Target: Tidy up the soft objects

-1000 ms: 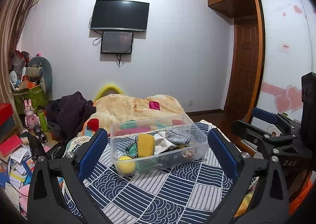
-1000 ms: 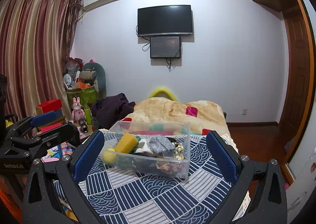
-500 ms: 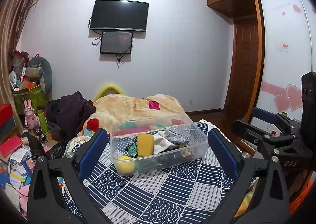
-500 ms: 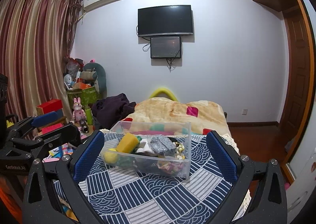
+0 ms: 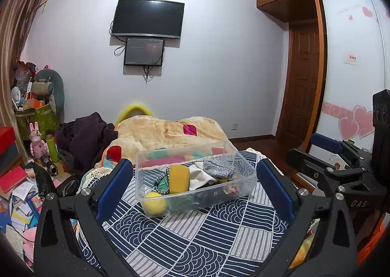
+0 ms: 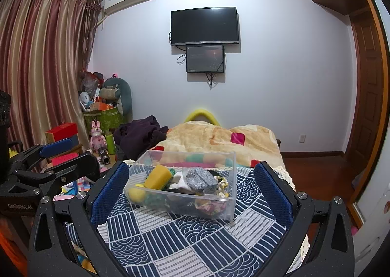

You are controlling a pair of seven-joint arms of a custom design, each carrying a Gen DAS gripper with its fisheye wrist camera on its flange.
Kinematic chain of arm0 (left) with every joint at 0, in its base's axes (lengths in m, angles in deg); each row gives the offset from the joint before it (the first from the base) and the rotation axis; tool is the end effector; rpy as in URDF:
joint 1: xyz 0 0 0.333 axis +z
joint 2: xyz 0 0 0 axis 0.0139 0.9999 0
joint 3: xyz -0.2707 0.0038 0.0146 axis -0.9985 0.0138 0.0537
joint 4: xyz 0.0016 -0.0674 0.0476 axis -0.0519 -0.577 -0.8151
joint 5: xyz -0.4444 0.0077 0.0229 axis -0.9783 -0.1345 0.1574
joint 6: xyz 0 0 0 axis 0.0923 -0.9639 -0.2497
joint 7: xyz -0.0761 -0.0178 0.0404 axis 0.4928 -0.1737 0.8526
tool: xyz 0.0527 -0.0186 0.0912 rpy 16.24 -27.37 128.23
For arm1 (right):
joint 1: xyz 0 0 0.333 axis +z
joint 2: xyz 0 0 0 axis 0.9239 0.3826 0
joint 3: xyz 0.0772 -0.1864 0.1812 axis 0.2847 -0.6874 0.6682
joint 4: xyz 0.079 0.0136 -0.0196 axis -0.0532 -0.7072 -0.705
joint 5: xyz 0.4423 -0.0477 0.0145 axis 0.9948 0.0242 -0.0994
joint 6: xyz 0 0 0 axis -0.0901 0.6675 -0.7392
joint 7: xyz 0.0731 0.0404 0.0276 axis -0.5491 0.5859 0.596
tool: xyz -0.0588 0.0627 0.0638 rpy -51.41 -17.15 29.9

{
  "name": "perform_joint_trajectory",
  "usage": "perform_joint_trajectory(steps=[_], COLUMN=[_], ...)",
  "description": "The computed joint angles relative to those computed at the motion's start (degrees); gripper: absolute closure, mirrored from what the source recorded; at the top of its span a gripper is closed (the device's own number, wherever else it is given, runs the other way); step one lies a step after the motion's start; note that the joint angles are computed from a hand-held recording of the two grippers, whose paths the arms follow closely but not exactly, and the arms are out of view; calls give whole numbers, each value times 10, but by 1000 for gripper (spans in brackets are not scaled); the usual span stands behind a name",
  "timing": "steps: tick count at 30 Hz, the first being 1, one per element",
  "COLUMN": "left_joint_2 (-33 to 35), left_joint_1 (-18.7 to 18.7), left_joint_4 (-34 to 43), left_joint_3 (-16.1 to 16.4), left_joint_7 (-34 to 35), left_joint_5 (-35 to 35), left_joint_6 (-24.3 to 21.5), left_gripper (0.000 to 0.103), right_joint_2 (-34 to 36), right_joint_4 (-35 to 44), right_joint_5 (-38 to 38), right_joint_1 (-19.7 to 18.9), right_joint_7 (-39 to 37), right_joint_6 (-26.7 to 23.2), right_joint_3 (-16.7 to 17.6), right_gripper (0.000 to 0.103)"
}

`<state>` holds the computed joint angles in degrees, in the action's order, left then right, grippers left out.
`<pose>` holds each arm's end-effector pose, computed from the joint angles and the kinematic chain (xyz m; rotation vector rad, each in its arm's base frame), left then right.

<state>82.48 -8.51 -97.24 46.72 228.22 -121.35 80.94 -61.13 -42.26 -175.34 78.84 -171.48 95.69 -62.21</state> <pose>0.6178 -0.1663 0.5630 -0.9503 2.0351 -1.5850 0.5458 0.2312 0.5183 -1.2675 1.5758 -1.2062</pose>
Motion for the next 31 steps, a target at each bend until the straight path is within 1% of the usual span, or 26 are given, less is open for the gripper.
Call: perform_joint_trajectory(steps=[15,21,31], left_joint_2=[-3,-5,-7], left_joint_1=[1,0,0], left_joint_4=[-3,-6,-9], left_joint_3=[2,2,3], left_joint_7=[1,6,2], left_joint_5=[4,2,3], left_joint_6=[-15,-14,-14], left_gripper=[0,0,0], right_joint_2=[1,1,9], right_joint_4=[2,2,6], right_joint_5=[4,10,11], right_joint_1=[1,2,0], right_joint_7=[-2,-6,-7], right_joint_6=[-1,-2,10], right_joint_3=[0,1,-4], right_gripper=[0,0,0])
